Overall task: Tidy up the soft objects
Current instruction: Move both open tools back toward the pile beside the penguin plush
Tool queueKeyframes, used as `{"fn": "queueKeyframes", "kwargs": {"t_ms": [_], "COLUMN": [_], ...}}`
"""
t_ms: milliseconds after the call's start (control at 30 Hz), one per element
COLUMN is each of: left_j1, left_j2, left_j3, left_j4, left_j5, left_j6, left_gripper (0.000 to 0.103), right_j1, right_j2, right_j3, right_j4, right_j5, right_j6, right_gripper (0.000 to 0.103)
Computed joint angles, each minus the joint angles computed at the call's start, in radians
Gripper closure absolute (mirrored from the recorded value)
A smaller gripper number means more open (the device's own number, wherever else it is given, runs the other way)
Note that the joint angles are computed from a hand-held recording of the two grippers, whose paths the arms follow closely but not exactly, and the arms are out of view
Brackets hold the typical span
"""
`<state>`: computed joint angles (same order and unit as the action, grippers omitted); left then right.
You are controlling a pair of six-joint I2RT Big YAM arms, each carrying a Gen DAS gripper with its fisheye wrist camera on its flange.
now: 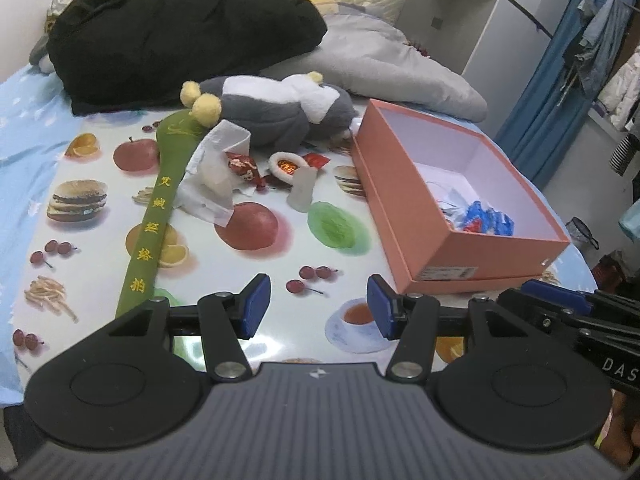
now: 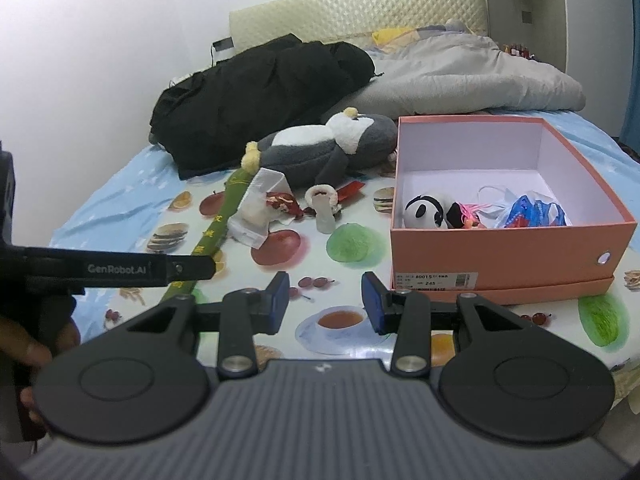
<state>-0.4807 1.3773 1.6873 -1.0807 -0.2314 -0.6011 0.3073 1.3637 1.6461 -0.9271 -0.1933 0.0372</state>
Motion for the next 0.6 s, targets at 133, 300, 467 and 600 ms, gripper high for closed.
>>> {"fn": "queueKeyframes", "kwargs": {"t_ms": [133, 300, 467, 600], "left_j1": [0.044, 0.104, 0.173, 0.218], "left_j2": [0.037, 0.088, 0.134, 0.173], "left_j3": [0.015, 0.032, 0.036, 0.044], "left_j4": [0.005, 0.021, 0.054, 0.069], "left_j5": [0.021, 0.049, 0.095, 0.119], "left_j6": [0.018, 0.052, 0.067, 0.085], "left_gripper": [0.043, 0.043, 0.043, 0.043], "right_j1": [0.012, 0.030, 0.040, 0.047], "right_j2": [0.054, 0.145, 0.256, 0.355], "right_j3": [0.045, 0.128, 0.236, 0.334], "right_j4": [-0.008, -0.021, -0.031, -0.054], "right_j5": [0.002, -0.007, -0.017, -0.020], "right_j6": [0.005, -0.002, -0.006, -0.012], "right_gripper": [0.060, 0.060, 0.060, 0.060]}}
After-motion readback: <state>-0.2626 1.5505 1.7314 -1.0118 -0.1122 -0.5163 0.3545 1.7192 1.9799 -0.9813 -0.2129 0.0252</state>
